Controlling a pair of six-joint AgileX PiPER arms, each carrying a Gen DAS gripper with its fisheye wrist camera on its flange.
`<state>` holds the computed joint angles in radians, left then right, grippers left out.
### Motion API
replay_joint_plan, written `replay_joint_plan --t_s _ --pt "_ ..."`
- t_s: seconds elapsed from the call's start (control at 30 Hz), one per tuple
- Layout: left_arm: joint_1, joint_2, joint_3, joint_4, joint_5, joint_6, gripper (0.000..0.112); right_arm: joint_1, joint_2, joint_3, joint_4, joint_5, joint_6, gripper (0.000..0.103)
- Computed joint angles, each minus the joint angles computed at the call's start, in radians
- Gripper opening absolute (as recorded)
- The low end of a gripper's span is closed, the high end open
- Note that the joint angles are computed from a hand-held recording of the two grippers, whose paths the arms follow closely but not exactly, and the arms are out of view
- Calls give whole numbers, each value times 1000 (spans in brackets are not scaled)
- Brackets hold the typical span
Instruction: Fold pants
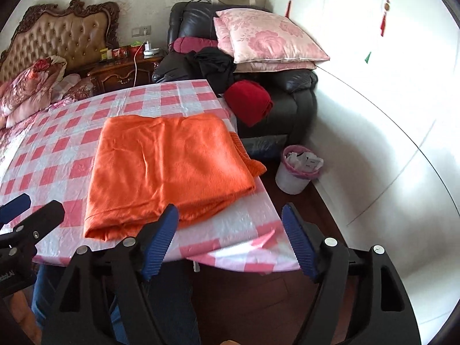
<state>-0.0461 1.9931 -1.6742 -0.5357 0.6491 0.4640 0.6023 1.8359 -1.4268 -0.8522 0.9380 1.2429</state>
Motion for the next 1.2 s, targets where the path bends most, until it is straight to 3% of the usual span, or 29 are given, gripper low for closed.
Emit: replay_joint_plan --t_s 0.23,1.2 --pt "0 -70 76 -20 -36 21 101 33 -49 46 -18 12 41 74" --pt "-24 -54 69 -4 -44 25 101 9 -57 86 -5 -35 51 74"
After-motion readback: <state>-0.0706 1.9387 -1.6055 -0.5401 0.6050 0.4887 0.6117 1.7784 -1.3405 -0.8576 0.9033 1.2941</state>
